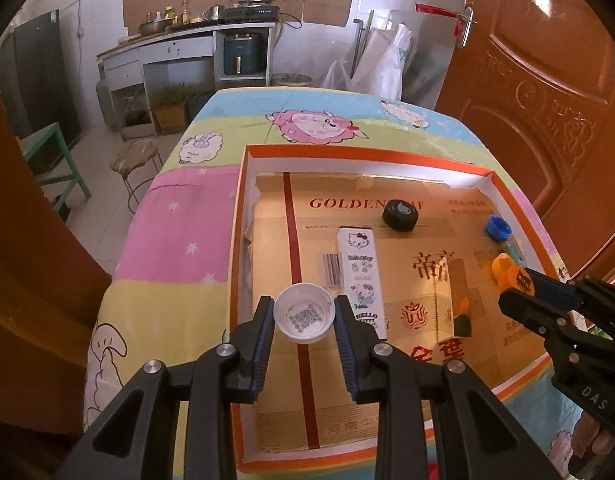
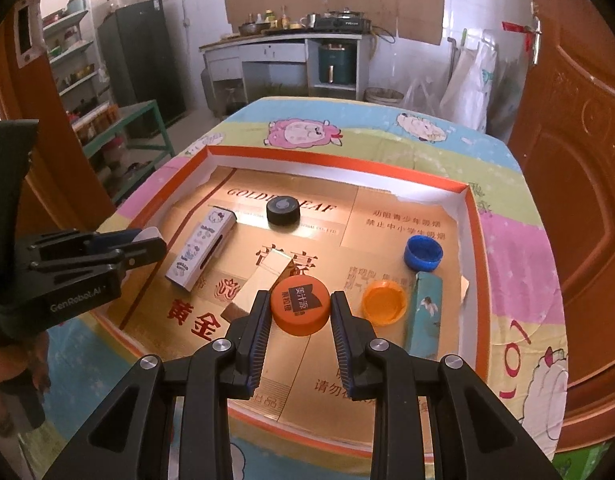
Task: Organize rigid objects
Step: 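Open both grippers to drop the orange tin and white cap into the tray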
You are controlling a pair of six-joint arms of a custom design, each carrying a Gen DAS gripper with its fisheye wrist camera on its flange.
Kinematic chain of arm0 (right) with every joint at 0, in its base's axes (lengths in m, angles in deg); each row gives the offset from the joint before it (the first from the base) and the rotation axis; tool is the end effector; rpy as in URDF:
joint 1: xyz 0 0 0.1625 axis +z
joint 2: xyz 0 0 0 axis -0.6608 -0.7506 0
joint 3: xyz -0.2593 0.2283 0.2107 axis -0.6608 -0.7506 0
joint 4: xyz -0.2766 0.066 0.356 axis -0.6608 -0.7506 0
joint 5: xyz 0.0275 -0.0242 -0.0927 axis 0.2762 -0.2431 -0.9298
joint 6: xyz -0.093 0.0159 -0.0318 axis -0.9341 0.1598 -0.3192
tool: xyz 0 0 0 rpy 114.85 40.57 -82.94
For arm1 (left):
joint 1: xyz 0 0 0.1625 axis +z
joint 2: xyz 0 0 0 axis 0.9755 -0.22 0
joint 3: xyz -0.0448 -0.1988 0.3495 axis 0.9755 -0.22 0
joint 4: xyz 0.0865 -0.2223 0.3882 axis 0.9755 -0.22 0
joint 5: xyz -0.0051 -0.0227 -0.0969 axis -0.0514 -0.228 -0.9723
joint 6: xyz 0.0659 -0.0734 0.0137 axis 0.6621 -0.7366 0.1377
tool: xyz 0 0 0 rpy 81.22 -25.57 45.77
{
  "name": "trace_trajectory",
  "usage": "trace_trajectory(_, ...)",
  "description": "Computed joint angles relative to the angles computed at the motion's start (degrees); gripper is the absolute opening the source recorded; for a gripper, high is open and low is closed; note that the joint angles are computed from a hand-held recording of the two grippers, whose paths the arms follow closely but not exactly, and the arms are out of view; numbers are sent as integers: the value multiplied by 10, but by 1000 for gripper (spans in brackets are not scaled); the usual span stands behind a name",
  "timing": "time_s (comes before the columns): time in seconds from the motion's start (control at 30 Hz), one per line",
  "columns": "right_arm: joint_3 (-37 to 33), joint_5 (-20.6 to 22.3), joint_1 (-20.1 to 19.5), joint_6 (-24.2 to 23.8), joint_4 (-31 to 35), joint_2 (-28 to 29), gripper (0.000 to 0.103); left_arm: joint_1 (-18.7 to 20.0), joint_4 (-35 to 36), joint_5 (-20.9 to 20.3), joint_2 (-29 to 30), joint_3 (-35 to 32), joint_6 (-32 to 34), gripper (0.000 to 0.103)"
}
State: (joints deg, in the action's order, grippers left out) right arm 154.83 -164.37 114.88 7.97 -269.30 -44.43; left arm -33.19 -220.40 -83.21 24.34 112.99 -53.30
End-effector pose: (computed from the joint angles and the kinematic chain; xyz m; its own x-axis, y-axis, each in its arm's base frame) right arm -0.0329 -0.4948 0.2031 -0.7443 -0.1633 0.6476 -0.5048 0.7725 -0.3854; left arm -0.2584 -0.5305 -0.0836 -0.7450 0.2564 -0.6158 0.5236 0.7967 -0.3018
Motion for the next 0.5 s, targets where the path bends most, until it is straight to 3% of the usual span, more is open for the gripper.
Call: trace_trajectory(0.5, -4, -15, -6, -3, -8, 23, 31, 0, -3, 2, 5, 5, 8, 31)
